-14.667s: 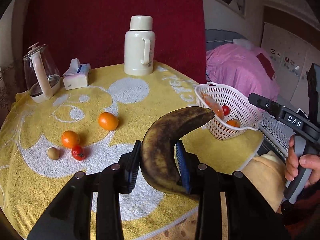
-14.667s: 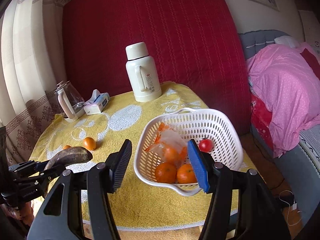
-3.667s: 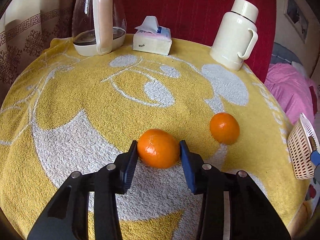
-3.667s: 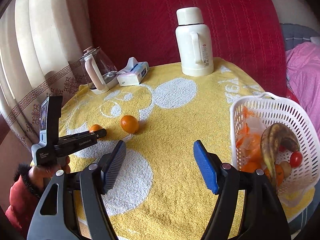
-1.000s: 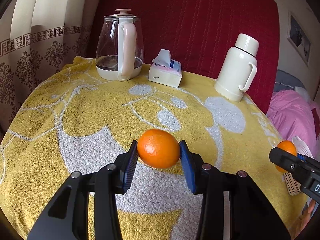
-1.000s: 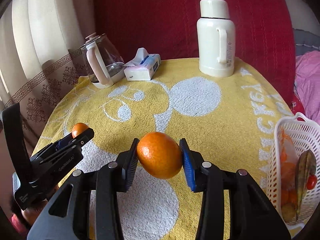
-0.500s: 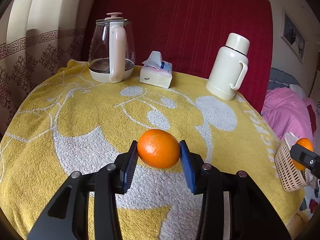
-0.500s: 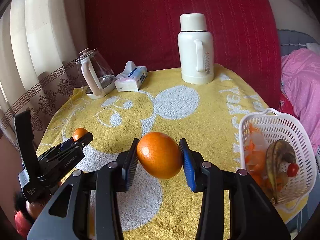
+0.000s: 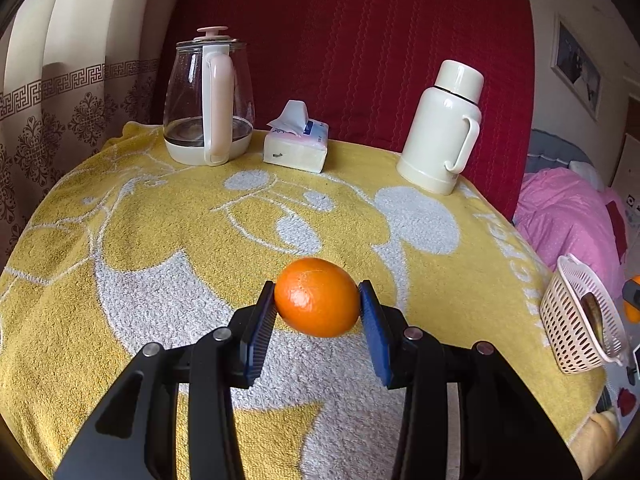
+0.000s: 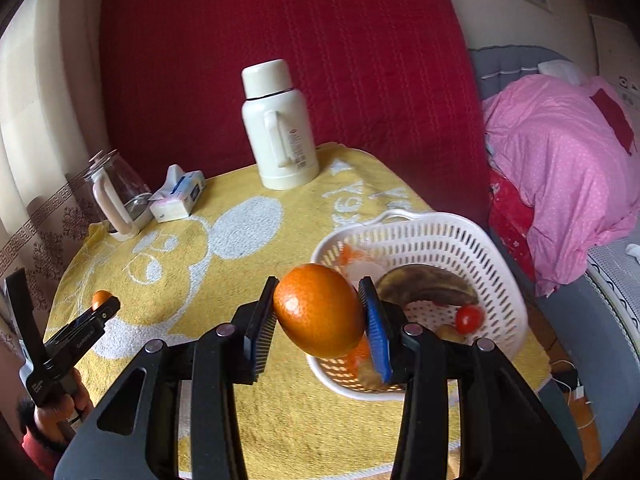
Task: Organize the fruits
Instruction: 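Carry the small orange into the white basket with the right tool and open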
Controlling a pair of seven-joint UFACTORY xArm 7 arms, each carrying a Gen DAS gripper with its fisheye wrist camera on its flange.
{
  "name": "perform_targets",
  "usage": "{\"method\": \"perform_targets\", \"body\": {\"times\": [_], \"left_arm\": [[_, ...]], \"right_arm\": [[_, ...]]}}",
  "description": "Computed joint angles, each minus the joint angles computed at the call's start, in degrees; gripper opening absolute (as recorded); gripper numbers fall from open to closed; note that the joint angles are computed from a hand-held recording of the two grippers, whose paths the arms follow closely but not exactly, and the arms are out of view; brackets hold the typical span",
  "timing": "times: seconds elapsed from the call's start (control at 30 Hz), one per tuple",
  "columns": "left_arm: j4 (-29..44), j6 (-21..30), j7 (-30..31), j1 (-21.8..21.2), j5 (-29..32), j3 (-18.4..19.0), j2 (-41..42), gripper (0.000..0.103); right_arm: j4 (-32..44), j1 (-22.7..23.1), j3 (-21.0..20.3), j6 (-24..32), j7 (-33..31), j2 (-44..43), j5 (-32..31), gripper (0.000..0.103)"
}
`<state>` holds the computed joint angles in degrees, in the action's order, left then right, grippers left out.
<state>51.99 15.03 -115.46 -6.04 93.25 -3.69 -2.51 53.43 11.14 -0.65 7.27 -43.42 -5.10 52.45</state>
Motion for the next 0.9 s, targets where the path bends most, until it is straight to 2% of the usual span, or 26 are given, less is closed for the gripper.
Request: {"method": "perform_targets", "body": {"times": [0.23, 0.37, 0.53, 0.6, 0.67, 0.9], "left_arm": [[0.1, -0.2, 0.2, -0.2, 0.3, -0.1, 0.2, 0.042], [0.2, -0.3, 0.4, -0.2, 0.0, 0.0, 0.4, 0.042], [0.2, -0.4, 0.4, -0.3, 0.0, 0.0, 0.4, 0.042], [0.2, -0.4, 0.7, -0.3, -0.4, 0.0, 0.5, 0.042], [0.2, -0.4, 0.7, -0.3, -0.3, 0.0, 0.6, 0.042], [0.3, -0.6, 0.4, -0.3, 0.3, 0.0, 0.7, 0.042]], "right_arm": [[0.4, -3.5, -1.4, -0.3, 4.5, 1.5, -1.8, 0.042], [0.9, -5.5, -1.0, -0.5, 7.3, 2.8, -4.0, 0.042], [2.2, -7.5, -0.2, 1.4, 8.1, 4.7, -3.4, 0.042], [2.6, -8.3, 0.3, 2.3, 9.2, 5.3, -3.6, 0.045], [2.9, -8.9, 0.8, 2.4, 8.4, 5.4, -2.0, 0.053], [2.6, -9.3, 1.1, 1.7, 6.3, 4.4, 0.6, 0.054]]}}
